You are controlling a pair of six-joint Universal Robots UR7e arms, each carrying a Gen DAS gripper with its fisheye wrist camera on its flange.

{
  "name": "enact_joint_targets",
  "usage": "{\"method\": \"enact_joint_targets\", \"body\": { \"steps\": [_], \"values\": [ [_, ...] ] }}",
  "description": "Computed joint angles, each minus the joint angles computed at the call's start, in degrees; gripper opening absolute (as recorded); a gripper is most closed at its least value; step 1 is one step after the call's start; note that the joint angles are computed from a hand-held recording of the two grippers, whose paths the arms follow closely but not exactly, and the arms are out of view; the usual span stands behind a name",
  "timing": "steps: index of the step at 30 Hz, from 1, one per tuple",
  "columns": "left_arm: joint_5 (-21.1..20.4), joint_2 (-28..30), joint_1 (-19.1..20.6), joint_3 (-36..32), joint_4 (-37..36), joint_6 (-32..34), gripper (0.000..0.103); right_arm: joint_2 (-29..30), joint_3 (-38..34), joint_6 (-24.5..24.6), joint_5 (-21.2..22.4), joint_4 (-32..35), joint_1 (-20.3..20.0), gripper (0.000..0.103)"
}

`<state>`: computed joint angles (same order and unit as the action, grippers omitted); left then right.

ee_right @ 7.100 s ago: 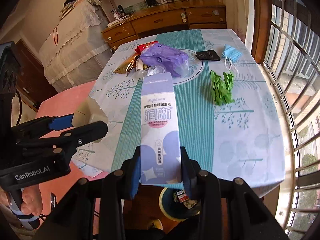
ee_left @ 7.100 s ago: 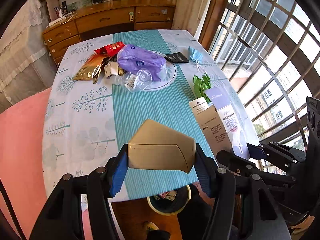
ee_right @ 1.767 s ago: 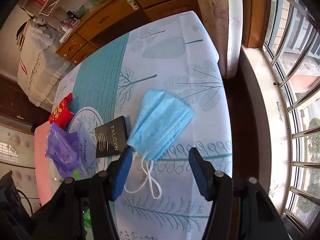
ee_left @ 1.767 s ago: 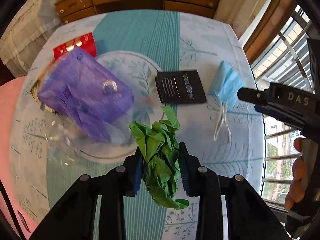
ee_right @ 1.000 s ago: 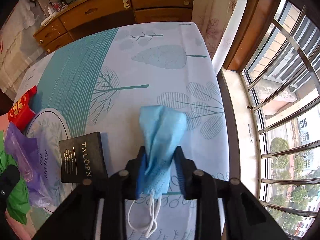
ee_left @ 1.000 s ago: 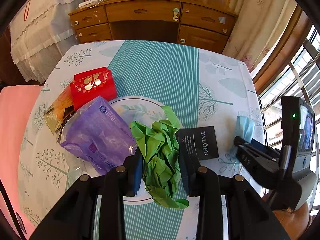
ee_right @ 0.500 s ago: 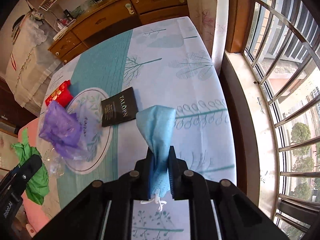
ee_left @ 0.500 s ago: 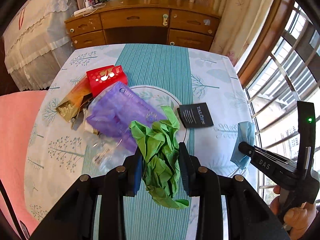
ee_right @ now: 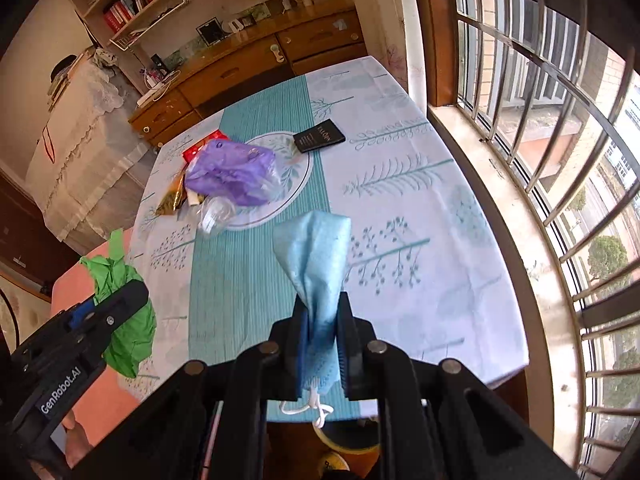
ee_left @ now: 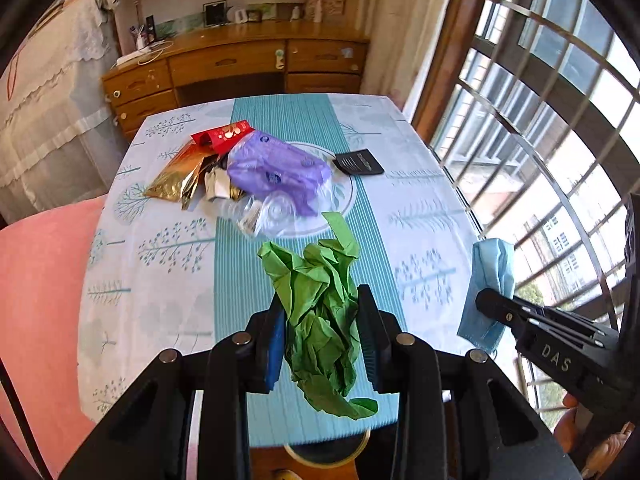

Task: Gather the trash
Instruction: 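Carry the blue mask and green gloves over the bin and open both grippers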

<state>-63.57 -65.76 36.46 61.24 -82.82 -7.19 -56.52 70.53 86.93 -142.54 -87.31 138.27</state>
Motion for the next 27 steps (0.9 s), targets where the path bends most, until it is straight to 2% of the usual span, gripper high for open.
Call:
{"method": "enact_joint_targets", "body": {
  "steps": [3, 6, 10, 15, 19, 22, 27],
  "values": [
    [-1.66, -5.01, -0.15, 3.22, 1.12, 1.59, 0.031, 3.74, -3.02, 6.24, 0.92, 4.4, 3.32, 0.013],
    [-2.82, -8.9, -0.34, 5.02, 4.09, 2.61, 0.031, 7.54, -6.69, 9.82, 2.87, 8.19, 5.92, 0.013],
    [-4.82, -12.7, -0.53, 6.37, 9.08, 2.86, 0.031, 11.16, -9.9, 10.49, 6.11, 9.73, 8.26, 0.013],
    [-6.35, -16.51, -0.69, 9.12, 13.34, 2.09, 0.031, 12.89, -10.21, 10.36, 10.07, 9.7, 9.57, 0.013],
    [-6.99, -19.38, -0.69, 13.07, 15.9, 0.44, 0.031, 11.34, -5.82, 10.99, 13.18, 6.67, 9.47, 0.013],
    [-7.28, -21.24, -0.45, 16.94, 17.3, -1.12, 0.031, 9.19, 0.24, 10.68, 15.76, 2.08, 8.7, 0.013],
    [-8.05, -25.72, 1.12, 27.41, 15.56, -3.27, 0.031, 4.93, 15.45, 9.08, 19.88, -11.82, 6.16, 0.013]
  ]
}}
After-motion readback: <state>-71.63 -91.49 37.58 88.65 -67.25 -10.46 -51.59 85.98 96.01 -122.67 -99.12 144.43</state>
